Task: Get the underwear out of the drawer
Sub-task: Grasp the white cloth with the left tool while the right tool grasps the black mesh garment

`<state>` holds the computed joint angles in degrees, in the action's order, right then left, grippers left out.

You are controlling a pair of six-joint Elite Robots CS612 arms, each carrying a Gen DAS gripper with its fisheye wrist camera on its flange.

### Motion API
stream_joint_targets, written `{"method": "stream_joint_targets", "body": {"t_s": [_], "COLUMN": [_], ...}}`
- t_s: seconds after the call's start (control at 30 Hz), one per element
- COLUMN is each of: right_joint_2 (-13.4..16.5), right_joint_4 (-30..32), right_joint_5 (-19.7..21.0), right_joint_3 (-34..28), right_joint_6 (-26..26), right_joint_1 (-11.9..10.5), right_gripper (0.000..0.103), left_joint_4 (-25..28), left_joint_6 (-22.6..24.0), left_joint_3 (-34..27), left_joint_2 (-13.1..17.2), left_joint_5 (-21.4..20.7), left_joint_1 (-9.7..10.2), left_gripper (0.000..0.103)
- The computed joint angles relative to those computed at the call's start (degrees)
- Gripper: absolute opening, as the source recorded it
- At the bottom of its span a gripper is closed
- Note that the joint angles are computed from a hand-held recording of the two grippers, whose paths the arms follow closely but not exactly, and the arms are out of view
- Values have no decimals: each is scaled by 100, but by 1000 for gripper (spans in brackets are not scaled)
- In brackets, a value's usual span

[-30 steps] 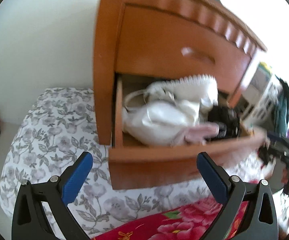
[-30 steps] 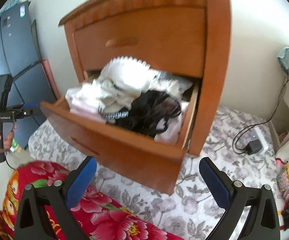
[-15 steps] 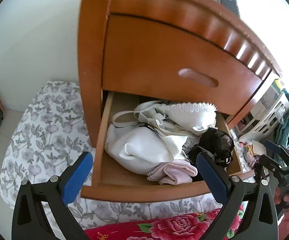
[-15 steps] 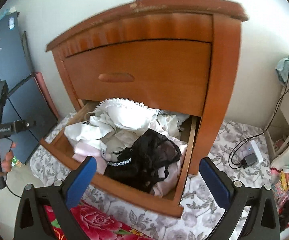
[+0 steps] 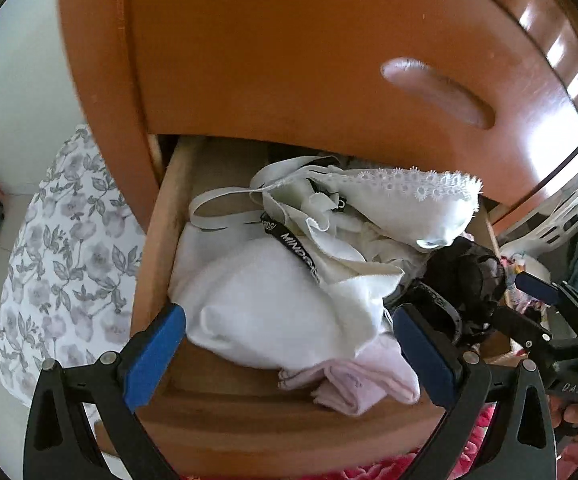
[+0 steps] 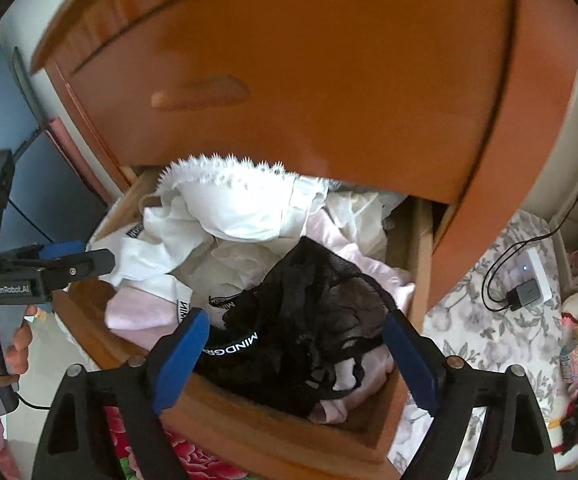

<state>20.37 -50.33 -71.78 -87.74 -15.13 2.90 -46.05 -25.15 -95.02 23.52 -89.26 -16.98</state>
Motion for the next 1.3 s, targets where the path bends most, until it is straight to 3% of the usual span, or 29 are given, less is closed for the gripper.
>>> {"method": "stream_joint_targets", "body": {"t_s": [0.2,0.37,0.5,0.67,0.93,1.07,1.23,1.3], "right_joint_2": [-8,10,27,53,61,89,122,146], "right_joint_4": [48,105,137,80,77,57,92,131], "right_joint_5": [-150,-278,-341,-500,-423,-212,71,146], "right_joint_3": [197,299,347,376,368,308,249,167], "right_joint_6": [-74,-63,-58,-131,51,193,359,400], "right_joint_1": [94,129,164,225,201,129,67,48], "right_gripper": [88,87,86,79,41,32,22,19], "left_joint_4": [166,255,296,448,279,192,126,96], "left_joint_6": [288,253,218,213,329,70,11,11], "left_joint_3": [232,385,477,568,434,362,219,143], "left_joint_2": [-33,-46,-75,-151,-58,20,117,148], "left_joint_5": [417,638,629,279,89,-314,-438,-462], "left_joint_1": [-131,-152,-145,-42,38,168,252,280], "left_gripper": [103,103,103,103,101,95,78,66]}}
